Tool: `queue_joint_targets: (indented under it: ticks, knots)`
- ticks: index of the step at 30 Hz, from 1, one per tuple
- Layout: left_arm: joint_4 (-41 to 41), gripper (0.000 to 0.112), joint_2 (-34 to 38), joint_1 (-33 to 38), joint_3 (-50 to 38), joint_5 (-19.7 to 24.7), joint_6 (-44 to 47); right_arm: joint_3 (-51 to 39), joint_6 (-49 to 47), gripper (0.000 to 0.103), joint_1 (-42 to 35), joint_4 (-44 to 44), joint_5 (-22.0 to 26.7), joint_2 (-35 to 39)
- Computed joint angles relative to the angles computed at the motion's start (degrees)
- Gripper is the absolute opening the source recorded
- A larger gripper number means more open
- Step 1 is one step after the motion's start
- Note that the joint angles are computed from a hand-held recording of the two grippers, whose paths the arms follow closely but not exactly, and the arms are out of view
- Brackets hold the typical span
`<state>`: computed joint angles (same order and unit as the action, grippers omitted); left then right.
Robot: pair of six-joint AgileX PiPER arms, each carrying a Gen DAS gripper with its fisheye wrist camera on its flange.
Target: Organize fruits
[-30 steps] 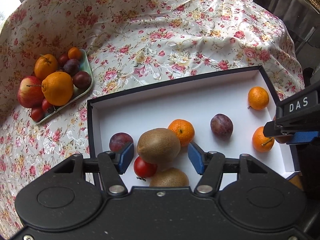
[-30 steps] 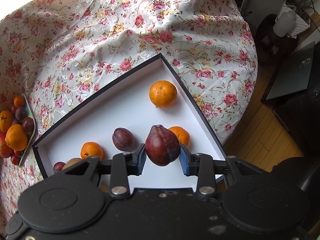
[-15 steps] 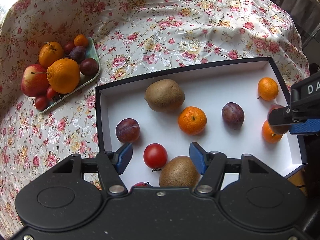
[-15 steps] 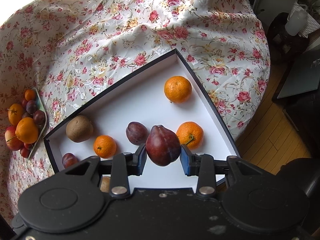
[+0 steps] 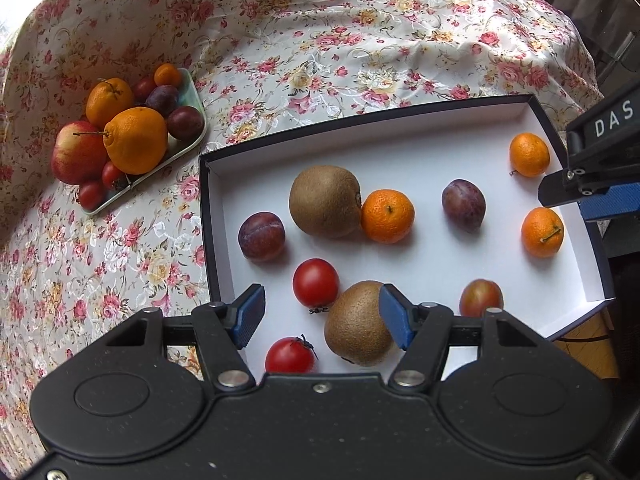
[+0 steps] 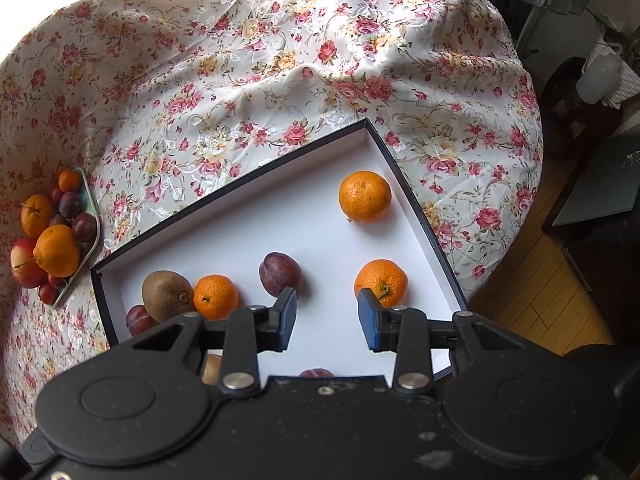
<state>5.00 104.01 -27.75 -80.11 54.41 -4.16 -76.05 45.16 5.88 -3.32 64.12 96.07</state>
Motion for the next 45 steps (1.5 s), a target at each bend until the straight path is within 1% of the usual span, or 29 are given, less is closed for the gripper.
queue_joint_targets:
  ticks: [6, 14, 16, 22, 26, 31, 33, 37, 39, 42, 45]
  knots:
    - [-0.47, 0.066, -2.92, 0.28, 3.35, -0.72, -1.07, 2.24, -0.18, 0.037, 3.1, -2.37, -0.69, -2.47]
    - [-1.05, 0.066, -10.15, 1.28, 12.22, -2.86, -1.93, 10.19, 5.3, 0.037, 7.73, -4.37, -3.36, -9.77]
    - [-1.93, 0.066, -11.43, 2.22, 13.49, -2.81, -1.23, 11.83, 7.7, 0.037, 9.36, -5.28, -3.28, -11.09]
    - [-4.13, 0.066, -14.53, 4.57, 15.69, -2.69, 0.8, 12.84, 12.99, 0.037, 13.67, -8.3, -0.73, -10.78]
    - [-5.51, 0.066, -15.46, 5.53, 16.03, -2.71, 2.43, 14.12, 15.25, 0.037, 16.67, -9.1, 0.72, -11.41]
    - [-7.35, 0.066, -15.94, 6.46, 16.24, -2.65, 4.02, 15.72, 18.79, 0.037, 20.49, -11.4, 1.3, -13.49]
    - [-7.73, 0.066, -15.87, 6.59, 16.43, -2.59, 4.22, 16.3, 20.45, 0.037, 21.81, -12.41, 1.17, -14.59]
    - [-9.25, 0.066, -15.57, 7.04, 16.61, -2.38, 5.09, 17.34, 23.44, 0.037, 23.66, -14.71, -0.69, -17.26]
    - [-9.39, 0.066, -15.54, 7.28, 16.77, -2.48, 4.81, 16.47, 25.36, 0.037, 25.01, -16.75, 0.6, -16.55]
    - [-8.91, 0.066, -15.1, 7.39, 16.71, -2.65, 3.81, 15.3, 23.54, 0.037, 25.13, -16.33, 1.43, -14.59]
    - [-8.39, 0.066, -14.33, 7.59, 16.3, -2.81, 2.67, 15.47, 20.02, 0.037, 23.26, -12.85, -0.62, -13.95]
